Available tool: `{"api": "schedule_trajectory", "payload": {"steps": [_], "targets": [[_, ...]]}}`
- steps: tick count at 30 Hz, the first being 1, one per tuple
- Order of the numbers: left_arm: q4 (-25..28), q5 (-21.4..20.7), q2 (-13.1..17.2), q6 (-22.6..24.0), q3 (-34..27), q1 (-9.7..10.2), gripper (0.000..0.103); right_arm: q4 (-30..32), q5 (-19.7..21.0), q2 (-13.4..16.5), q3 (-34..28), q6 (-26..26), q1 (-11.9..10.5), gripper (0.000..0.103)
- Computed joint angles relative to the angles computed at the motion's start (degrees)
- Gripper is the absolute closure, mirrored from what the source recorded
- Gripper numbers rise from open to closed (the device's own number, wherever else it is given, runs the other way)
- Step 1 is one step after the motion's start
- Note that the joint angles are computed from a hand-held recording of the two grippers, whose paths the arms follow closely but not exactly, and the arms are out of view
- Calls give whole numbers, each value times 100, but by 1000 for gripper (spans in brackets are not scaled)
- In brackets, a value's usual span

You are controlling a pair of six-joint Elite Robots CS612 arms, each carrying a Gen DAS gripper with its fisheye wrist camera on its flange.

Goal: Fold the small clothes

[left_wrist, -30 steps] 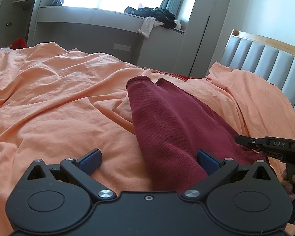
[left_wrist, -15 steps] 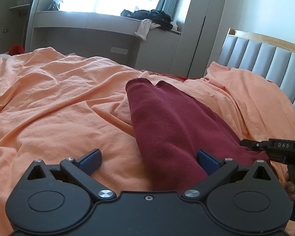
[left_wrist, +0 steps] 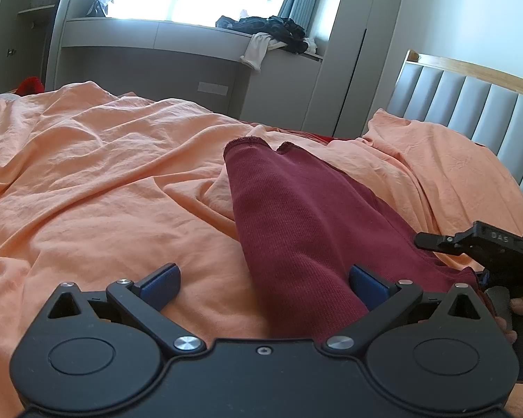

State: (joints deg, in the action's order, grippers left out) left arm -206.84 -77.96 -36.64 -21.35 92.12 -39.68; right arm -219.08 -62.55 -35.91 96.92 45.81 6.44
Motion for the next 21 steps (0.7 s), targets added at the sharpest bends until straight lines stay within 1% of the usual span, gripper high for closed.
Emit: {"api": "schedule_trajectory", "payload": {"steps": [4,7,14,17,21], "targets": [[7,-5,-3,0,3,0,0,95,135,-41,10,-299,30,25],[4,-4,-2,2,2,1,0,264,4,-102,48,-628,81,23],[3,-11,-1,4,1,4,0,268,-90,-123,72,-618,102,23],[6,-10,-2,4,1,4,0,313,-187,-140,63,-643,147,22],[3,-13,-1,6,2,5,0,335,-210,-142,58,-645,153,21]]}}
